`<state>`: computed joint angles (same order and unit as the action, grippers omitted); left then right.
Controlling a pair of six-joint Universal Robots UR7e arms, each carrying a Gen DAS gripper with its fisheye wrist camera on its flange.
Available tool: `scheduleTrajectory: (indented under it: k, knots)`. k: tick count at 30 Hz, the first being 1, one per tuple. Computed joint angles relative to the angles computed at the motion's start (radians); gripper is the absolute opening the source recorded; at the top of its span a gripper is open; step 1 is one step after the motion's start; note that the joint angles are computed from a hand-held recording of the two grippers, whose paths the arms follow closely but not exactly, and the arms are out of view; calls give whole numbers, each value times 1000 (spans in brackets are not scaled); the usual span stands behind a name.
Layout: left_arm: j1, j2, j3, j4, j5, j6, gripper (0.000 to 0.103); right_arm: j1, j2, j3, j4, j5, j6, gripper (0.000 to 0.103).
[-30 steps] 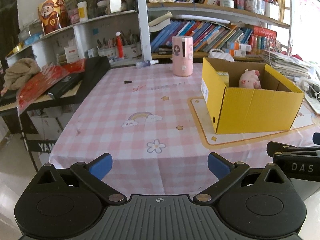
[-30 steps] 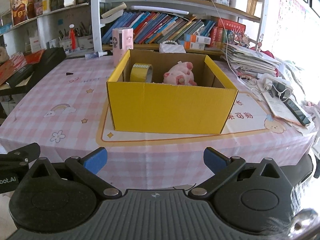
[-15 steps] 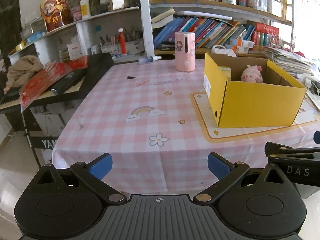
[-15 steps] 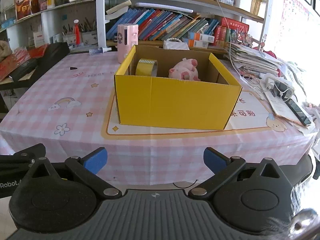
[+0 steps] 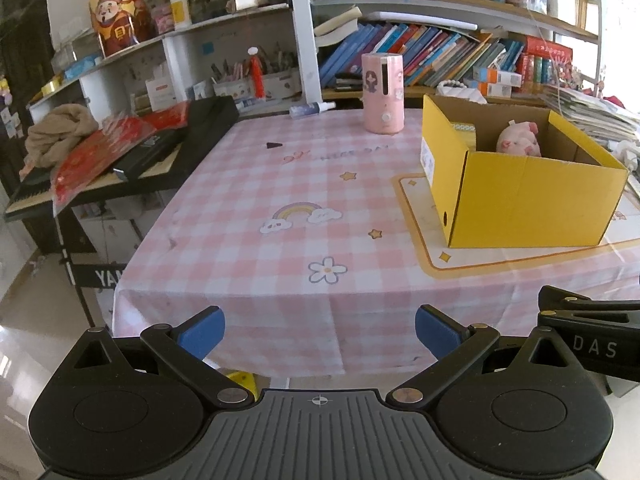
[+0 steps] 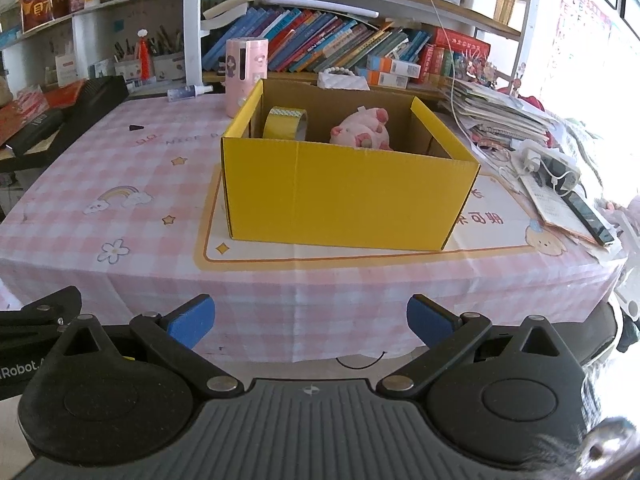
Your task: Organize objects
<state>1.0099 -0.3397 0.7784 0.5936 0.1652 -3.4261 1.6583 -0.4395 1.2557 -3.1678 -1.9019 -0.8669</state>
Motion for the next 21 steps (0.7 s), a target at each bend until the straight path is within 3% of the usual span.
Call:
scheduleTrajectory:
  k: [11, 21]
  knots:
    - [2, 35, -52, 112, 4, -111, 102, 1, 5, -5, -7, -7, 5, 101]
    - [4, 39, -59, 132, 3, -134, 102, 2, 9, -10, -2, -8, 6, 101]
